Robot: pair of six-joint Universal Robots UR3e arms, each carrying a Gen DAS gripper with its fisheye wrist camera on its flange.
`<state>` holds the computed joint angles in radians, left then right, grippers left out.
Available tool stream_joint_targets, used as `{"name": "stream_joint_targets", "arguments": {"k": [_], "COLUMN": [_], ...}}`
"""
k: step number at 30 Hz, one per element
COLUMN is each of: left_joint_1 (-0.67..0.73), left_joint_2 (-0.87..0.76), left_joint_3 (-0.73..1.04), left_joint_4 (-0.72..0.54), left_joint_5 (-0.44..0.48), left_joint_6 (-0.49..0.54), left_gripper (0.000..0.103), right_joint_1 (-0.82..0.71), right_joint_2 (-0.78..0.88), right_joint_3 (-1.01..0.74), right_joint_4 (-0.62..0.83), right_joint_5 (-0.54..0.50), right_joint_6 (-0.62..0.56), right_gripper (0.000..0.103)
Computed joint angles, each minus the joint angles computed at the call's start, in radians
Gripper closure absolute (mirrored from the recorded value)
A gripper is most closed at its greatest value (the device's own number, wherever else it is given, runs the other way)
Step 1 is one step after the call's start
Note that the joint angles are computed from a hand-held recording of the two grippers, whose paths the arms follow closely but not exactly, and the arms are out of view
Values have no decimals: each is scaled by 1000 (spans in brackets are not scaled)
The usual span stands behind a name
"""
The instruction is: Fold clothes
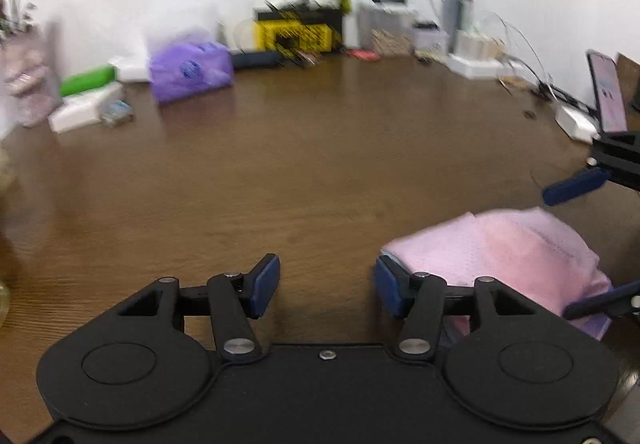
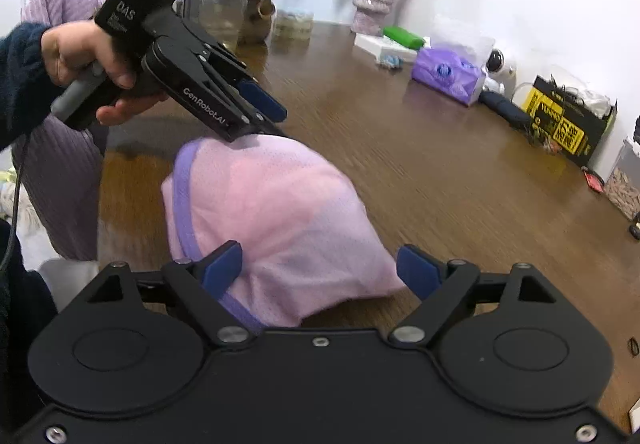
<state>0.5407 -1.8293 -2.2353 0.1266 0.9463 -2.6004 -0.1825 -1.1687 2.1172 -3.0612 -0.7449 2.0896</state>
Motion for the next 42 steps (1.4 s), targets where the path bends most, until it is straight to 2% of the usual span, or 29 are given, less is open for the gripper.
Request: {"name": "stream_joint_targets", "arguments": {"k": [1,2,3,4,7,9,12,16,17,18,19,20,21,22,23,25,27,30,32,34,37,39,41,42], "left_joint_1": [25,30,19,-15,-134,-116,-69,4,23,83,144,165,189,174,153,43,-21,-78,-88,-72,-9,37,72,78], "left_joint_2": [8,-5,-11,-29,-106,-117,-87,16,52,129,220,269,339,368,361,254,189,123,94,91,102,112,133,129], "left_joint_3": [-9,2,23,47,80,51,20,-96,-113,-168,-208,-216,-229,-218,-212,-203,-177,-170,-193,-204,-248,-257,-252,-233], "left_joint_4": [7,6,-37,-50,22,65,25,101,79,43,-68,-153,-301,-384,-383,-215,-175,-106,-29,-24,-42,-96,-187,-234], "left_joint_5": [-63,-93,-123,-104,76,70,51,-4,-19,-99,-189,-222,-275,-260,-241,-116,-42,18,28,8,-77,-133,-179,-198], "left_joint_6": [-14,-20,-6,-1,23,23,15,18,23,45,96,129,178,184,169,49,3,18,46,66,151,218,271,279], "left_gripper": [32,28,28,28,30,29,29,25,20,16,9,7,6,6,6,7,8,16,17,19,37,47,67,71], "right_joint_1": [-6,-15,-17,-11,18,29,2,-3,-10,-30,-63,-96,-124,-137,-152,-149,-114,-44,-10,15,48,52,45,43], "right_joint_2": [1,-1,4,13,43,50,58,23,4,-26,-66,-106,-134,-140,-140,-107,-30,61,103,135,176,170,148,137], "right_joint_3": [-10,-23,-37,-48,-72,-73,-58,-20,1,27,55,78,82,69,44,-13,-110,-235,-284,-321,-368,-345,-296,-268], "right_joint_4": [16,46,64,64,53,78,68,23,9,12,38,80,142,184,241,263,245,260,274,289,330,333,304,284], "right_joint_5": [20,48,59,55,15,-21,-18,-23,-11,21,71,121,163,186,214,214,174,88,53,27,-5,-13,-2,1], "right_joint_6": [2,6,13,21,32,5,55,56,41,25,8,-12,-32,-38,-38,9,105,166,172,180,174,166,165,170], "right_gripper": [14,14,14,14,14,14,12,12,12,12,12,12,12,12,12,12,12,12,12,12,12,22,36,41]}}
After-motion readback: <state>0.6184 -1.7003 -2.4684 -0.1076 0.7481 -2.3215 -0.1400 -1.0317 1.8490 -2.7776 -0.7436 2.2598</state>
